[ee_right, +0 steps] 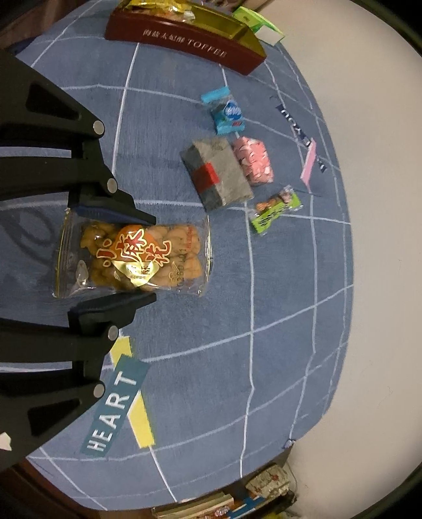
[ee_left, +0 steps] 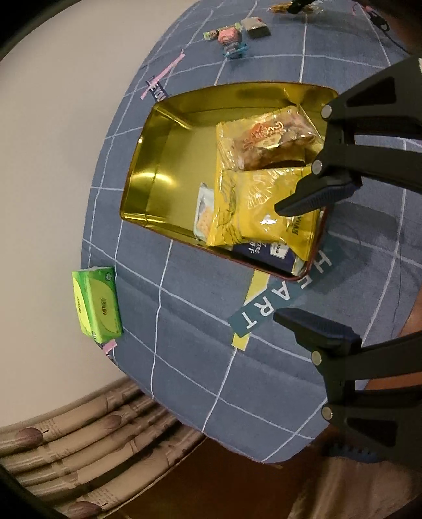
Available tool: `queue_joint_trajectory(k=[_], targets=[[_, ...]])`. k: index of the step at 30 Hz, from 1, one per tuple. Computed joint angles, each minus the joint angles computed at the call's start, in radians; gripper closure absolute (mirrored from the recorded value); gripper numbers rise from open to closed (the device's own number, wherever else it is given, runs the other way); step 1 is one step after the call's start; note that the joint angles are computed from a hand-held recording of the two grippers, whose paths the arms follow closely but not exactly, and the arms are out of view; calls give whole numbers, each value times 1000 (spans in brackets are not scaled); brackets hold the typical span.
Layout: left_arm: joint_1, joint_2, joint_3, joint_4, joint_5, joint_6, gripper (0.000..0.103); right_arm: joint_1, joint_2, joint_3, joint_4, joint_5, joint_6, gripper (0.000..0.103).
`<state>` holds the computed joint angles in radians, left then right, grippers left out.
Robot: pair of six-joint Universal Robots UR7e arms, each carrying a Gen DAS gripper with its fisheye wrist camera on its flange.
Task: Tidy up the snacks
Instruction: 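Carry the second twist-snack bag over the tin with the right gripper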
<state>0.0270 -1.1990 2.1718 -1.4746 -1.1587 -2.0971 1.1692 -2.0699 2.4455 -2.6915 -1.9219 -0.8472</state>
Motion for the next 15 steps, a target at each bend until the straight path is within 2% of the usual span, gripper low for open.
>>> queue_joint_trajectory(k=[6, 15], targets=[[-7, -21, 11, 4, 0, -30, 43, 80, -46, -7, 90, 10, 43, 67], [-35, -62, 39, 18, -38, -112, 43, 303, -13, 15, 203, -23, 156, 67]])
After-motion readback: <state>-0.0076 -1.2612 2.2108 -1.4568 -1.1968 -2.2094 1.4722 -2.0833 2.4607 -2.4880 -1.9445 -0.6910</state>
